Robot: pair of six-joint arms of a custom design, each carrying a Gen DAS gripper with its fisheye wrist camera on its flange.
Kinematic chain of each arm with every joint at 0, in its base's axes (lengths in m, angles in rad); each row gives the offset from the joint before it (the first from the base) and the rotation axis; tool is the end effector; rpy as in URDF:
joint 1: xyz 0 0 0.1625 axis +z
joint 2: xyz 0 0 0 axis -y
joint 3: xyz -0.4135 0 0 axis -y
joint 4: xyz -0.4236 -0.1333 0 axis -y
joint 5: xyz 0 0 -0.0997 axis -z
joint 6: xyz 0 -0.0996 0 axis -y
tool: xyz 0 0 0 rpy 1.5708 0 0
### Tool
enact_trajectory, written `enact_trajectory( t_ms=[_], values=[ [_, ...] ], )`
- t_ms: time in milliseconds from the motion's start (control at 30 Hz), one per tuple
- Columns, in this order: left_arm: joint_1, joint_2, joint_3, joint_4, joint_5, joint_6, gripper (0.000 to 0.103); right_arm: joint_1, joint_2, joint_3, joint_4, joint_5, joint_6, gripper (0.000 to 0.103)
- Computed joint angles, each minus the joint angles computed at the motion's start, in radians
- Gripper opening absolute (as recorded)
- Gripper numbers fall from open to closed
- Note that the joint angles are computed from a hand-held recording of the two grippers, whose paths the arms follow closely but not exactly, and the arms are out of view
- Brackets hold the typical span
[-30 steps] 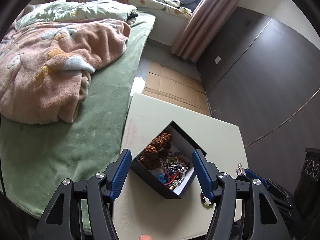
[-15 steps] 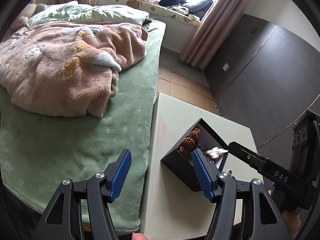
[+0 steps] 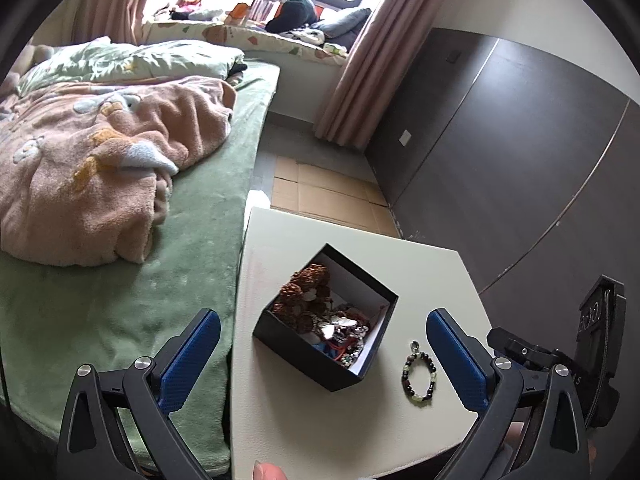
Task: Organize jewelry
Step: 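Grasp the black-and-green bead bracelet with the left gripper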
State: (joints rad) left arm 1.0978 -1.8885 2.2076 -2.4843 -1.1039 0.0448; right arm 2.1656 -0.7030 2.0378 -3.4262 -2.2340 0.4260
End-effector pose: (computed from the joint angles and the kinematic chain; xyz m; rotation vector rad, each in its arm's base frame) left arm -0.0261 -0.4421 0.4046 0.4945 2.6250 -0.9319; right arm 0.3622 -0.4070 -0.0005 -0.0185 -2.6277 1.0483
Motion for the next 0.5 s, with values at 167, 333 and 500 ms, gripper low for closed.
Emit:
enact_trajectory(
  t_ms=[167,333,500],
  values=[
    [-0.055,-0.009,0.028,0.003,0.003,0.02,0.103,0.006,-0.047,0.067,-0.06,-0.025,0.013,0.103],
    [-0.098,-0.005,0.043,0.017,0.014,0.017,0.103,0.014,-0.102,0.126,-0.051,-0.066,0.034,0.103],
    [-0.147,0.016,0.057,0.032,0.032,0.011,0.103,0.019,-0.149,0.193,-0.068,-0.091,0.036,0.103]
  ],
)
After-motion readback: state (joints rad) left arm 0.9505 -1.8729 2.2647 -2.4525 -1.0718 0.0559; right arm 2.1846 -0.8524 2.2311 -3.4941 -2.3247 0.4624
